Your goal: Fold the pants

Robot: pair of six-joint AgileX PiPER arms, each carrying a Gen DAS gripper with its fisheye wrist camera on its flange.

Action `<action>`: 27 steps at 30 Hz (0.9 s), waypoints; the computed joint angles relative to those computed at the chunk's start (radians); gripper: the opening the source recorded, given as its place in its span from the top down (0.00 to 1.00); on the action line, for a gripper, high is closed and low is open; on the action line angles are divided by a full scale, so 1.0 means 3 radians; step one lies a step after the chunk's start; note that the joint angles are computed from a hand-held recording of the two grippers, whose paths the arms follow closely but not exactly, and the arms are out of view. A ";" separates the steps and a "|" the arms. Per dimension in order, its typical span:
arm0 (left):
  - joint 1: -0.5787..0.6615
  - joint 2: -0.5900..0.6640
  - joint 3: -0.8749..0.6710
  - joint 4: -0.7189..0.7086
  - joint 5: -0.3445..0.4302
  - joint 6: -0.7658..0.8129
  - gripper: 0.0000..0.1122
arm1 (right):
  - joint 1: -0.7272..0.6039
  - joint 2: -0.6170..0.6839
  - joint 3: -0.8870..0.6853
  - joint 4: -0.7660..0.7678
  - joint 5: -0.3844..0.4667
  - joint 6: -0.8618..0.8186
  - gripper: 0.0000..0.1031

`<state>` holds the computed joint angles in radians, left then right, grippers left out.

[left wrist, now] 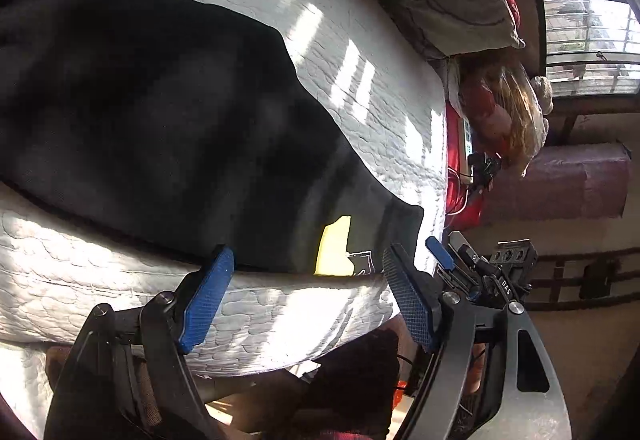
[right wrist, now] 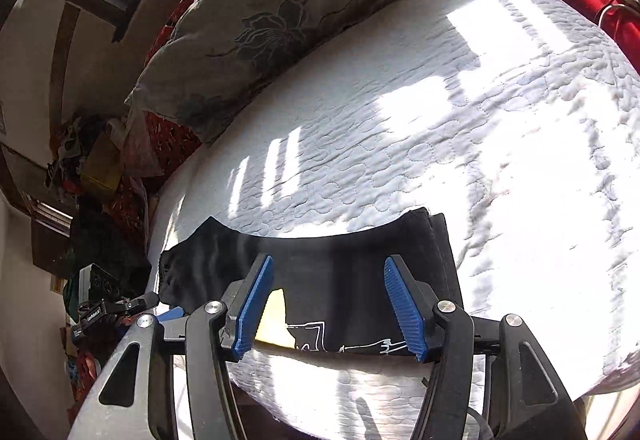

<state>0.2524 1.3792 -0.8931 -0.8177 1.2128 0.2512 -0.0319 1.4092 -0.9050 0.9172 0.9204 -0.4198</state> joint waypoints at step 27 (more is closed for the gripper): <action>-0.2171 0.0644 0.0013 -0.0760 -0.1339 -0.1483 0.31 | -0.0784 0.1022 -0.0380 0.0332 0.0741 -0.0933 0.35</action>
<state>-0.3991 1.5726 -0.8893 -1.0457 0.8111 -0.1937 -0.2672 1.7158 -1.0191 1.0168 1.1427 -0.6997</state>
